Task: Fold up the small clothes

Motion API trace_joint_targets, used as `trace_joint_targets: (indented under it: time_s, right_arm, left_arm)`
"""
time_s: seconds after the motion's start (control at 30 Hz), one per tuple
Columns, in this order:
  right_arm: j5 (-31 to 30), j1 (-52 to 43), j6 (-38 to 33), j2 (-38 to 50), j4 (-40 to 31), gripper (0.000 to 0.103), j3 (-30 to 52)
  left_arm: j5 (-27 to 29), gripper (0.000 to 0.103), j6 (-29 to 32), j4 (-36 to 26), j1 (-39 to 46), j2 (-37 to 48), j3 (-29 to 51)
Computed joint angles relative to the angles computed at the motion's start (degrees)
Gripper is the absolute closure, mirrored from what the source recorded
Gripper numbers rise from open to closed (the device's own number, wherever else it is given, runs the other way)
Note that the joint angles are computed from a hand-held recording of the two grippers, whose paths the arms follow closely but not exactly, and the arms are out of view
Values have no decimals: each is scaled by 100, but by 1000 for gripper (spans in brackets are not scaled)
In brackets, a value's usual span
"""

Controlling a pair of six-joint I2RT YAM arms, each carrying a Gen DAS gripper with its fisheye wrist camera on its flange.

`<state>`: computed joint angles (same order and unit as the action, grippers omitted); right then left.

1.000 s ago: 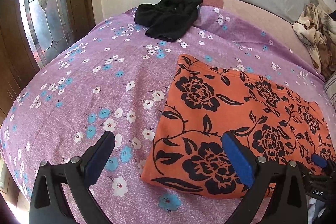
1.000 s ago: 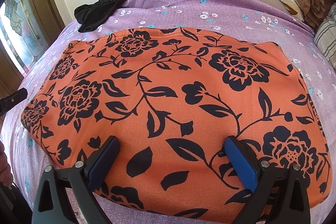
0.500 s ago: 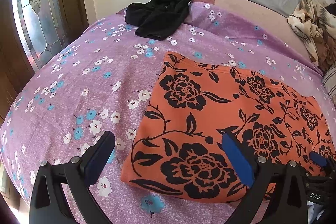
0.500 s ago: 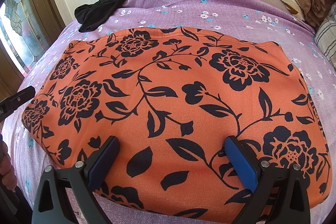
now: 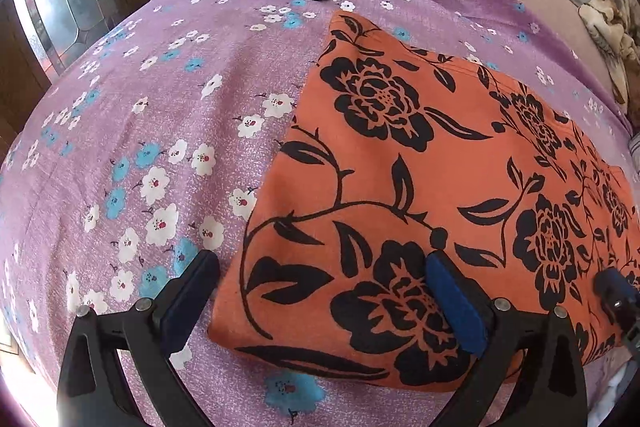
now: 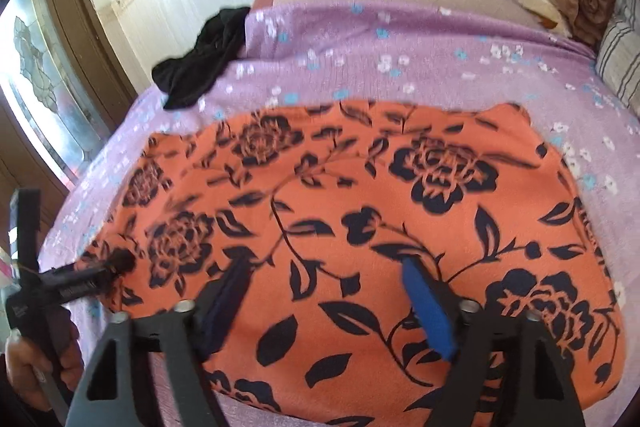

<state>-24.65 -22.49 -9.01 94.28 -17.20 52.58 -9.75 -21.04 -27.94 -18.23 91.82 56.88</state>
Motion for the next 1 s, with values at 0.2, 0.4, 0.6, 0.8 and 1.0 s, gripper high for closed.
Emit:
trace_joint_targets:
  time_s: [0.2, 0.4, 0.6, 0.8, 1.0]
  right_arm:
    - [239, 124, -197, -191, 189, 31, -167]
    - [-391, -201, 33, -345, 191, 33, -241]
    - [-1110, -194, -288, -828, 73, 68, -489]
    - [-1170, -56, -459, -147, -886, 69, 125]
    - [-2546, -1449, -336, 206, -2571, 59, 777]
  left_arm:
    - [79, 0, -108, -246, 219, -348, -17]
    - [435, 0, -579, -350, 926, -1618, -677]
    - [836, 17, -721, -366, 1085, -2491, -1538]
    - [1143, 17, -1001, -86, 594, -2451, -1608]
    - [-281, 17, -632, 638, -623, -2529, -1430]
